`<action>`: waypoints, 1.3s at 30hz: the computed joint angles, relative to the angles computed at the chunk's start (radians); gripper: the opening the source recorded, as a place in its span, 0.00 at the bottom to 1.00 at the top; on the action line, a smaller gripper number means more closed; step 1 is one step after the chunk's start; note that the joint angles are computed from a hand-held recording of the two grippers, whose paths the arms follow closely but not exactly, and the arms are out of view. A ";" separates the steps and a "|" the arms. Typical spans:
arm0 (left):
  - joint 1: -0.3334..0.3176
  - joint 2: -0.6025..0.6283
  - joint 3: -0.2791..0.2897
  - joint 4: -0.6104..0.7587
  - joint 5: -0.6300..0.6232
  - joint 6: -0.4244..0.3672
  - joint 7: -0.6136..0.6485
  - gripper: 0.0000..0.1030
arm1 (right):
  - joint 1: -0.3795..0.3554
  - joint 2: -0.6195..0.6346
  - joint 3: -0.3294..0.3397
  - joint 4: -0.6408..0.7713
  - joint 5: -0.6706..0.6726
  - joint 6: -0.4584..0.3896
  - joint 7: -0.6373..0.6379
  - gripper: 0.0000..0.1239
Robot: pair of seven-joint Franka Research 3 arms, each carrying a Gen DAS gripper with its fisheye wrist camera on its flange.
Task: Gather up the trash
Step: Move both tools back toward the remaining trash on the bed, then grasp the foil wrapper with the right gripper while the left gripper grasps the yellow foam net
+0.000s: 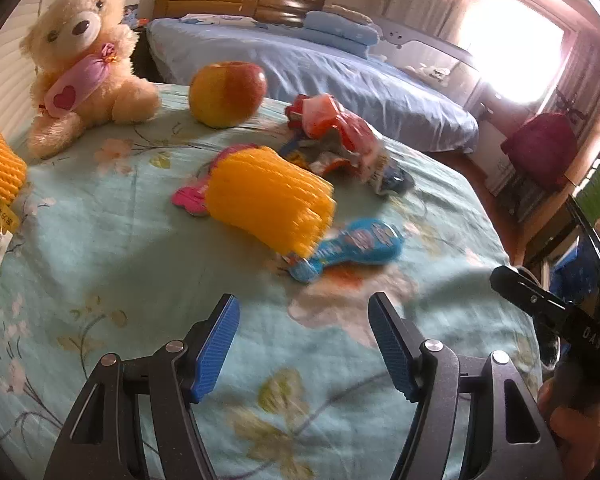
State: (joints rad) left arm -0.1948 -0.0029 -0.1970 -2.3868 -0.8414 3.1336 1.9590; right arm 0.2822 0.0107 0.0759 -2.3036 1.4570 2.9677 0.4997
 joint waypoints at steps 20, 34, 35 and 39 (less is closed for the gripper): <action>0.202 0.178 -0.113 0.154 0.379 -0.003 -0.285 0.64 | -0.054 0.309 0.072 0.332 -0.359 -0.038 0.248 0.67; 0.379 0.219 -0.294 0.159 0.475 0.031 -0.329 0.16 | -0.130 0.352 0.147 0.354 -0.567 -0.007 0.399 0.16; 0.398 0.214 -0.316 0.153 0.480 0.037 -0.328 0.16 | -0.137 0.342 0.154 0.344 -0.554 -0.007 0.389 0.16; 0.495 0.199 -0.431 0.131 0.479 0.054 -0.305 0.15 | -0.161 0.282 0.180 0.280 -0.453 -0.002 0.310 0.16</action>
